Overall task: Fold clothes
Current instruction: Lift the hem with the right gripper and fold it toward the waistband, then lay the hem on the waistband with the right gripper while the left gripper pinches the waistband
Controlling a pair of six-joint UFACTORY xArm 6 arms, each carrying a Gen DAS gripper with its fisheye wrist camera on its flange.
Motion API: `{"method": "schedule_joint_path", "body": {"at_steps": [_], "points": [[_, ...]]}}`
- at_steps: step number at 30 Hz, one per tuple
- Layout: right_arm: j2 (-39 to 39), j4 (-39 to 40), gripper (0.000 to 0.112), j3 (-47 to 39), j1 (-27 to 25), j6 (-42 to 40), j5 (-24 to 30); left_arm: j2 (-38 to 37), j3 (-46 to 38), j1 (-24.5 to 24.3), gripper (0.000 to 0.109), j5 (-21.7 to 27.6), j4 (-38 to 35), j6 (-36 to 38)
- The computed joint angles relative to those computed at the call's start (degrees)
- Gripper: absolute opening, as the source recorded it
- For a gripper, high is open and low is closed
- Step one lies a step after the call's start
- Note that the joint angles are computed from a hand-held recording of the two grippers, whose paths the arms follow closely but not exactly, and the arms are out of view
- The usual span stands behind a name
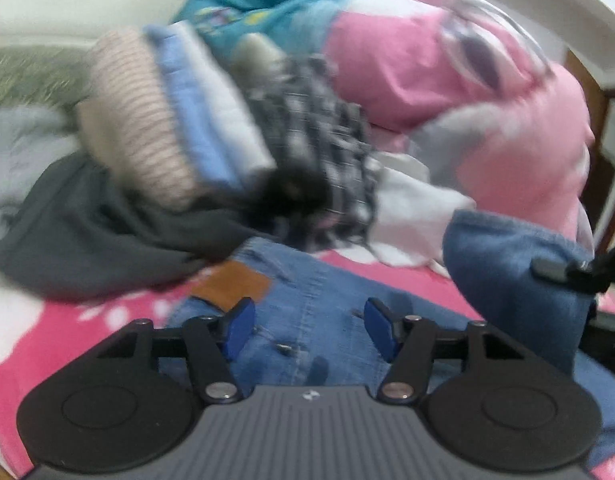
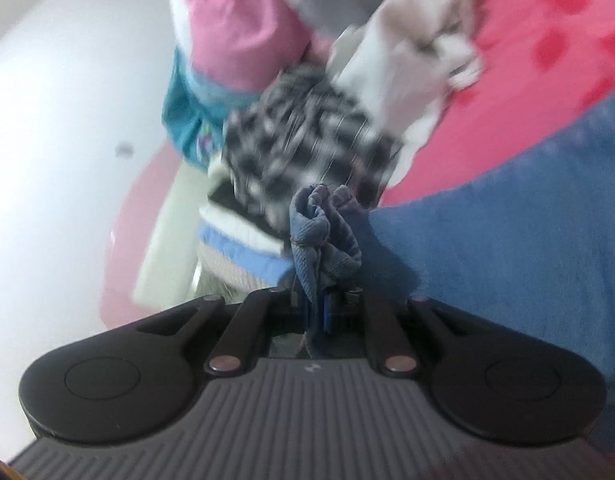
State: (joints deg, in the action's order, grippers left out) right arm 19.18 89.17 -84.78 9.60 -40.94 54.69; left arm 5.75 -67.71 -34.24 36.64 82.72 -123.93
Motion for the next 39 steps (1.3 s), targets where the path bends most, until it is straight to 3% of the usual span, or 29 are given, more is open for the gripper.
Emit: {"method": "schedule_joint_path", "body": {"at_steps": [3, 10, 25, 29, 32, 39], "points": [[1.57, -3.85, 0.005, -3.09, 3.94, 0.18, -2.33, -2.58, 3.54, 1.93, 0.042, -3.82, 5.99, -9.42], [2.68, -14.65, 0.005, -5.45, 12.46, -3.66, -11.65, -7.77, 10.22, 2.05, 0.043, -1.05, 18.26, -27.25], [3.6, -34.88, 0.008, -0.66, 26.85, -16.79, -39.38, -9.15, 14.61, 5.08, 0.043, -1.84, 21.86, -38.48], [2.49, -32.53, 0.009, 2.54, 29.86, -27.1, -47.38, -9.37, 15.17, 5.44, 0.043, -1.9, 21.81, -40.2], [2.17, -24.54, 0.008, 2.41, 31.31, -36.52, -50.76, -9.54, 15.48, 5.25, 0.043, -1.27, 21.31, -40.49], [2.06, -21.66, 0.008, 2.63, 32.72, -41.45, -53.1, -9.91, 16.17, 5.29, 0.043, -0.79, 19.98, -41.13]]}}
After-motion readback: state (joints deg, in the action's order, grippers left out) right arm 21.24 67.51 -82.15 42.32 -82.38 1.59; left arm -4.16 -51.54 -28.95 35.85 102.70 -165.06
